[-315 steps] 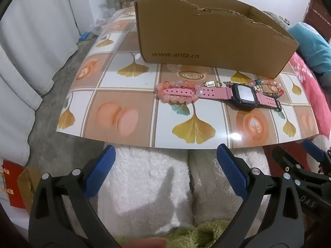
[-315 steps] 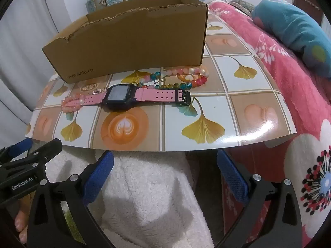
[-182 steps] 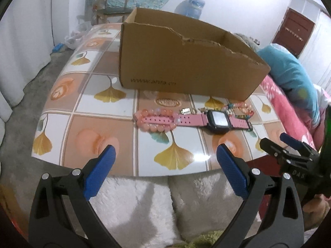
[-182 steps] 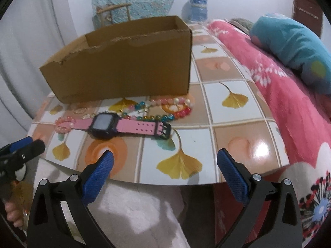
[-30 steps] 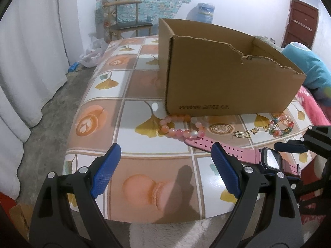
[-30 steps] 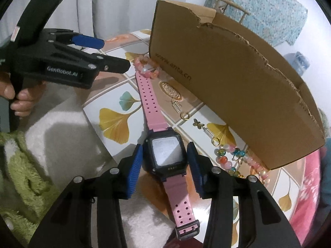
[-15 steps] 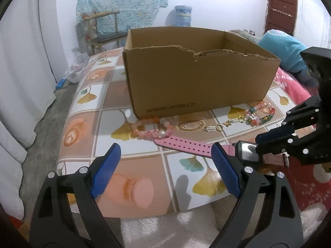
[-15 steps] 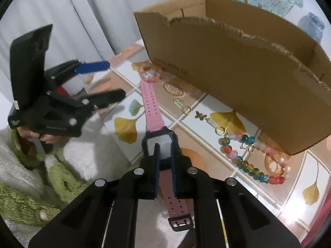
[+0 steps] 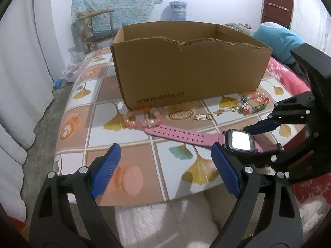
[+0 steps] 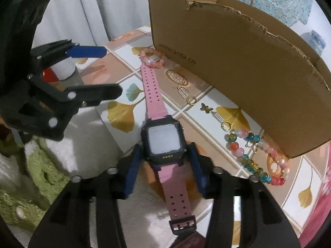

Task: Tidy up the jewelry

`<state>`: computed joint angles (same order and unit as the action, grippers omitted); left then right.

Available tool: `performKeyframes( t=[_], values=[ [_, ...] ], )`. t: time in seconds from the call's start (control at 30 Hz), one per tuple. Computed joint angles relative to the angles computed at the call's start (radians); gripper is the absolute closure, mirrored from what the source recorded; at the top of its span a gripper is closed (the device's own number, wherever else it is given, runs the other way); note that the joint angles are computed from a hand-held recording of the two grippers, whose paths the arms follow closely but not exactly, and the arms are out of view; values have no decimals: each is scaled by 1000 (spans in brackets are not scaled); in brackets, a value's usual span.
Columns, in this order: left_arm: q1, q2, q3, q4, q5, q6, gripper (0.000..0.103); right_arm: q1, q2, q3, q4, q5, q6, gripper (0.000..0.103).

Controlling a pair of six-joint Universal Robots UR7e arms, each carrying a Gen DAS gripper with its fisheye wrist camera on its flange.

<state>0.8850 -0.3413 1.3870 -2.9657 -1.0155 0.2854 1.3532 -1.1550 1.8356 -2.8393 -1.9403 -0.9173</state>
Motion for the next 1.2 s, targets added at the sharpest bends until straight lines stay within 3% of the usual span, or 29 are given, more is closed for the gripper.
performKeyframes(
  t=[0.07, 0.2, 0.33, 0.6, 0.97, 1.2],
  values=[
    [-1, -5, 11, 0, -4, 5, 18, -8, -13, -10, 51, 23, 49, 60],
    [-3, -17, 35, -4, -11, 26, 18, -45, -46, -62, 248, 143, 223, 61],
    [-6, -21, 50, -9, -9, 34, 18, -126, -69, -133, 506, 368, 452, 61],
    [-7, 1, 19, -49, 0, 36, 18, -253, -72, -161, 733, 681, 718, 60],
    [9, 43, -49, -33, -6, 17, 18, -338, -108, -56, 709, 884, 902, 60],
    [15, 41, -48, -24, -14, 9, 18, -391, -130, 38, 579, 990, 1020, 60]
  ],
)
